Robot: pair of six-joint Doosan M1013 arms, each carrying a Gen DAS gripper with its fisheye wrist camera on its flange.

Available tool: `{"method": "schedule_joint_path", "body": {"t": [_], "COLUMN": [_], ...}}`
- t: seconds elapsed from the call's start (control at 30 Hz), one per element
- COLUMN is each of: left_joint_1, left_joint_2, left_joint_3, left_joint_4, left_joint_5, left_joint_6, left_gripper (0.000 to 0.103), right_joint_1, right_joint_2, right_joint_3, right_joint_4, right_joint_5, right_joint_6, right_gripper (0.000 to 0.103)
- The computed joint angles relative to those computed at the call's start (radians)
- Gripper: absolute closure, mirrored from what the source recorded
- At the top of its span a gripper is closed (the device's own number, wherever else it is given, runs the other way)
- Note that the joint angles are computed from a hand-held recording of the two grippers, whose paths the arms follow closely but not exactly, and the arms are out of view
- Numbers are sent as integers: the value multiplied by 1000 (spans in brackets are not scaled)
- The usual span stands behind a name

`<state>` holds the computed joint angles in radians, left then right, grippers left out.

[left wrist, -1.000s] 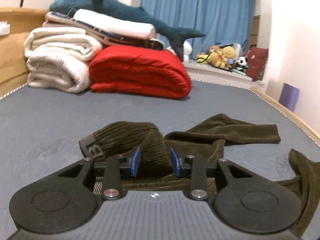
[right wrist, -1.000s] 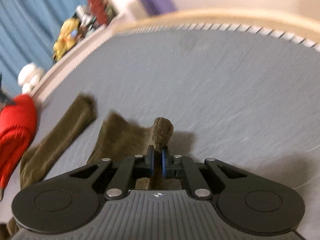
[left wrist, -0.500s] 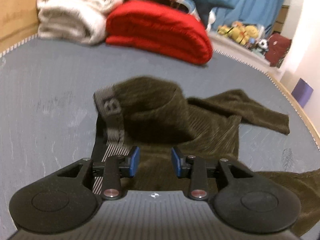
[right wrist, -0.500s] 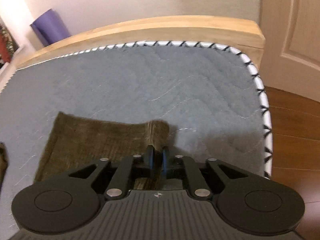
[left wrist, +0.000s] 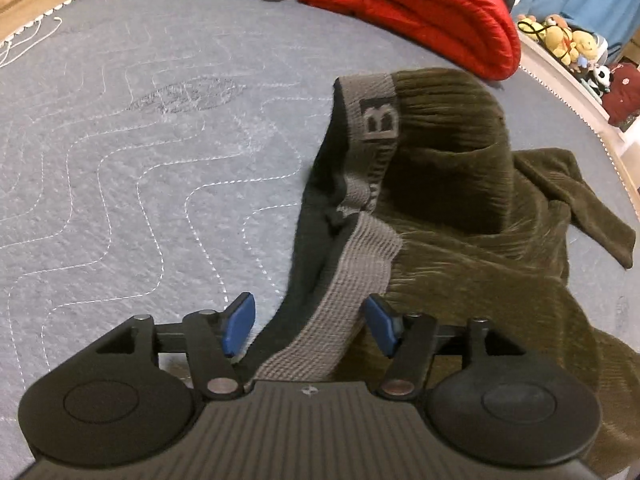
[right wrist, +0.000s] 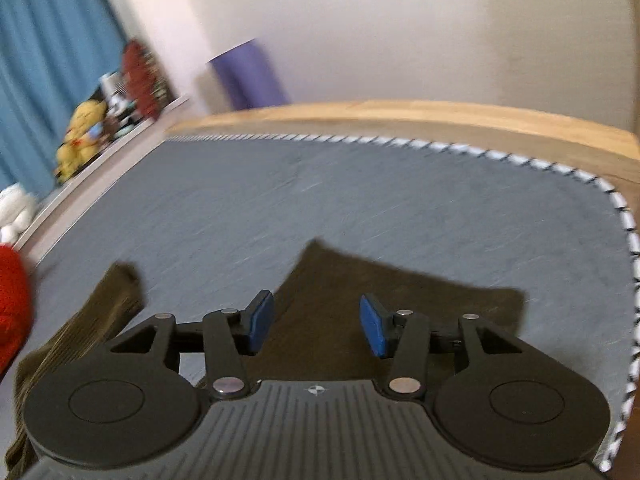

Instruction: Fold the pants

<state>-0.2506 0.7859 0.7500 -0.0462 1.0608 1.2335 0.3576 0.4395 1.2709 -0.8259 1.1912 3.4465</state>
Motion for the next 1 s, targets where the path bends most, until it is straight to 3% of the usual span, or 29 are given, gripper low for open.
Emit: {"method": "schedule_joint_path", "body": {"t": [0.1,0.17,0.23,0.3,0.37,0.43,0.57,0.67,0.73,0.8,0.87,0.93,1.0], "left_joint_1": [15,7,-1,5,21,39,41,23,15,-2,-27,-31,-12], "left_joint_2": [32,33,18,-5,-35,-76,-161,-146,-119,-132,-166,-194,-203], "left_joint_3": [-33,-24,8,41,75,123,221,195,158,175,220,256,270], "left_joint_4": [-109,-80,-42,-67,-130,-185,-87,-8,31,144,272,232,3], "left_joint_5": [65,59,30,1,-33,-77,-153,-62,20,-18,-120,-214,-239], "left_joint_6": [103,157,210,249,262,223,73,56,64,3,-12,72,254], "left_gripper": [27,29,40,67,81,88,88,83,66,62,62,62,62], "right_joint_1": [-5,-4,1,9,13,15,21,21,19,14,7,5,6], "right_joint_2": [14,21,26,29,27,31,41,46,50,53,53,55,58], "right_joint_3": [-21,-34,-49,-61,-63,-71,-90,-100,-105,-106,-104,-103,-109], "right_joint_4": [19,38,51,57,63,68,79,93,108,139,174,196,209], "right_joint_5": [-31,-51,-58,-57,-65,-72,-74,-70,-60,-54,-58,-71,-85], "right_joint_6": [-34,-53,-69,-81,-87,-98,-118,-141,-163,-183,-209,-238,-277], "right_gripper": [52,51,51,51,51,51,51,51,51,51,51,51,50]}}
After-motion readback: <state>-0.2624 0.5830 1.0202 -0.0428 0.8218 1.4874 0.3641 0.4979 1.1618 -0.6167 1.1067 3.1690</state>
